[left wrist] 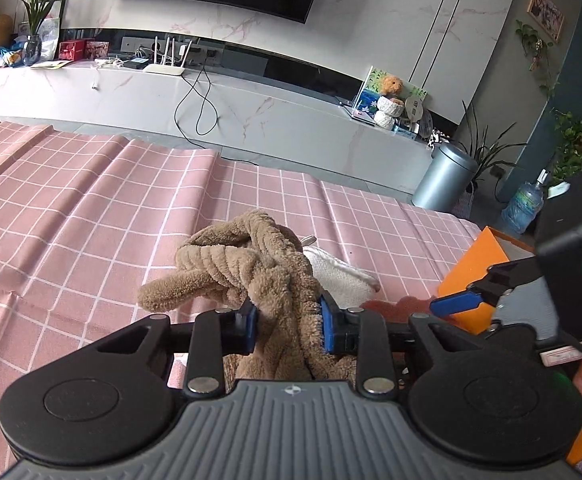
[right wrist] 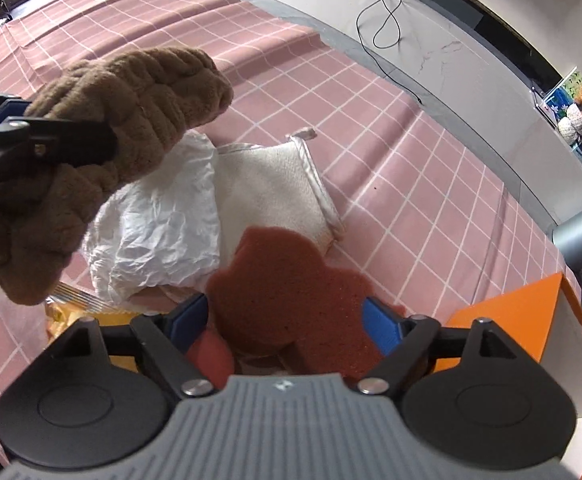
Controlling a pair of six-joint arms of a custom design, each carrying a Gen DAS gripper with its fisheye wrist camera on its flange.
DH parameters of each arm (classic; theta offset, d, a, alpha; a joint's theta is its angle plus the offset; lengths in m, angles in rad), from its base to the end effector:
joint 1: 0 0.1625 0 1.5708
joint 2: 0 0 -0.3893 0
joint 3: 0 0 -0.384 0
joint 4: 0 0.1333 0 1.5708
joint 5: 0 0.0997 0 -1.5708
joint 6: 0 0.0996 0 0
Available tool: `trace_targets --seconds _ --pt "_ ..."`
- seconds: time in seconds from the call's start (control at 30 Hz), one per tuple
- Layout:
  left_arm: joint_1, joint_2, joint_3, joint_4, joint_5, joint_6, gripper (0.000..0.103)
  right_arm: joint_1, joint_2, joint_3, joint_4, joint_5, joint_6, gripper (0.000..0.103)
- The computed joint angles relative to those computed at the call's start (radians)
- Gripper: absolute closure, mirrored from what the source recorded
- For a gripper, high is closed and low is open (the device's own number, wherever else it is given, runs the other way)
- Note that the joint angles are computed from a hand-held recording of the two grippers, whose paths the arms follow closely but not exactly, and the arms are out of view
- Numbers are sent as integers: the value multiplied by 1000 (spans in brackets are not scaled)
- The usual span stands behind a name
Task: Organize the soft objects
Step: 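Carry the scarf and sponge into the orange box with both tools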
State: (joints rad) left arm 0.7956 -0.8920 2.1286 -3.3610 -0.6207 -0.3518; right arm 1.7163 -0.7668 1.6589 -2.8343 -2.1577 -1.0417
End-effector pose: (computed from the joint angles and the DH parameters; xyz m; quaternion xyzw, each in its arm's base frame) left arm -0.1868 -0.4969 0.1059 0.0575 0.8626 -0.4405 0.2421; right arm 0.1708 -0.6263 0.0926 0.4820 -0.8097 0.0361 0.3328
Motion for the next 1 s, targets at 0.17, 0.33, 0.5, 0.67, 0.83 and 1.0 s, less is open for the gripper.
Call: trace_targets --seconds 0.17,0.33,0.5,0.67,0.83,1.0 --pt "3 6 3 -15 -12 17 70 0 31 1 -42 -16 -4 11" --pt "-7 18 8 -38 -2 38 70 4 7 2 -20 2 39 28" --pt "-20 31 7 -72 16 79 70 -2 -68 23 8 80 98 50" --pt "-61 42 5 -112 64 132 70 -18 -162 64 9 200 182 65" --pt "-126 37 1 -149 97 170 70 -32 -278 123 15 356 231 65" --pt "-199 35 -6 -143 113 180 70 -53 -413 206 12 469 277 66"
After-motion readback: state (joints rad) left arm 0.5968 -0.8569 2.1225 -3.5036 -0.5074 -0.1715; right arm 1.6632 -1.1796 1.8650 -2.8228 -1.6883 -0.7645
